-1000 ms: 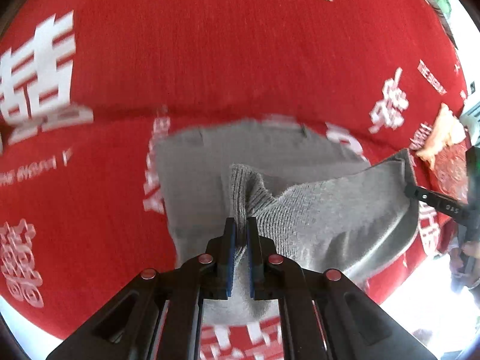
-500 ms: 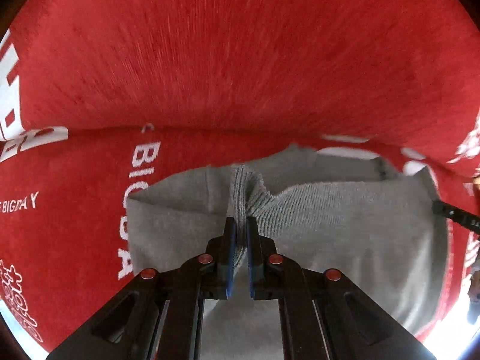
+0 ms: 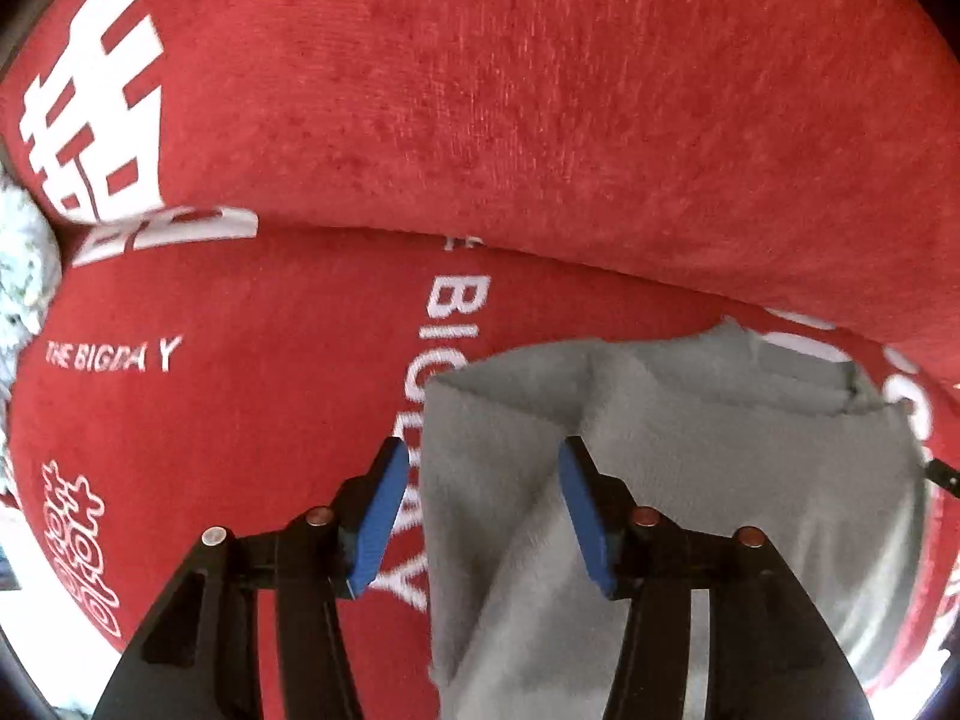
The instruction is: Fold small clothes
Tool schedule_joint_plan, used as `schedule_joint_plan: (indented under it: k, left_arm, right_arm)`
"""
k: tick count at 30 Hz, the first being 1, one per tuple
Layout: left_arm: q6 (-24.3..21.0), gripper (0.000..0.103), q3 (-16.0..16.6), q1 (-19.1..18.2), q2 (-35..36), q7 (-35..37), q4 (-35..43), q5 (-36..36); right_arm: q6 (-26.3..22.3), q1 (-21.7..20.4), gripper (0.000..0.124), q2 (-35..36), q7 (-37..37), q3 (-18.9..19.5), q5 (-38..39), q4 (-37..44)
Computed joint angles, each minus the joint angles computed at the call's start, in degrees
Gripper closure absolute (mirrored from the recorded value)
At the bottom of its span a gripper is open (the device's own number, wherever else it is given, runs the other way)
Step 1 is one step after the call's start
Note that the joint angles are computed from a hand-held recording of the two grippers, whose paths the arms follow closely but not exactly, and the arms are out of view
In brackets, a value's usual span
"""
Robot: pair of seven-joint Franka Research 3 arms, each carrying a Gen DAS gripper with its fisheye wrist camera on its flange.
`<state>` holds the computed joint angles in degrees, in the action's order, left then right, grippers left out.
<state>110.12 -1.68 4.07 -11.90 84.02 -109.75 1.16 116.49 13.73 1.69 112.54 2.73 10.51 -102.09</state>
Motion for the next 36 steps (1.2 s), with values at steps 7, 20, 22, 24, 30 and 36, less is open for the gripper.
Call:
schedule_joint_plan:
  k: [7,20,22,24,30,36]
  left_arm:
    - [-2.64,0.049,-1.13,-2.27,-4.03,0.71,-4.93,-2.90]
    - [-7.16,0.035,0.61,-0.88,-8.19,-3.25,-10.33,2.18]
    - [-7.69,0.035,1.03,-0.46,-9.01,-3.12,-10.64,2.51]
    - [-8.21,0.035,1.61,-0.13,-9.85,-2.55,-11.10,2.41]
    - [-9.41,0.035,4.12,0.45,-11.49,2.54,-11.66,-1.02]
    - [-14.92,0.035,6.83,0.49,-13.80,11.84,-11.95,-6.52]
  right_arm:
    - [1.73,0.84,0.113,-3.99,-3.99,0.94,5.37,-3.62]
    - [-2.28,-2.69,0.117,-11.76,1.90,-1.04,2.42,-14.68]
    - [-2.23,-3.37,0.117,-13.21,3.05,-0.93,2.51,-15.84]
    - [-2.29,-3.74,0.116,-14.50,4.52,-0.41,1.78,-16.39]
    - [1.08,-3.20,0.116,-17.54,10.04,1.59,1.32,-17.04]
    - [8.20,2.37,0.077,-21.24,11.07,2.69,14.65,-20.36]
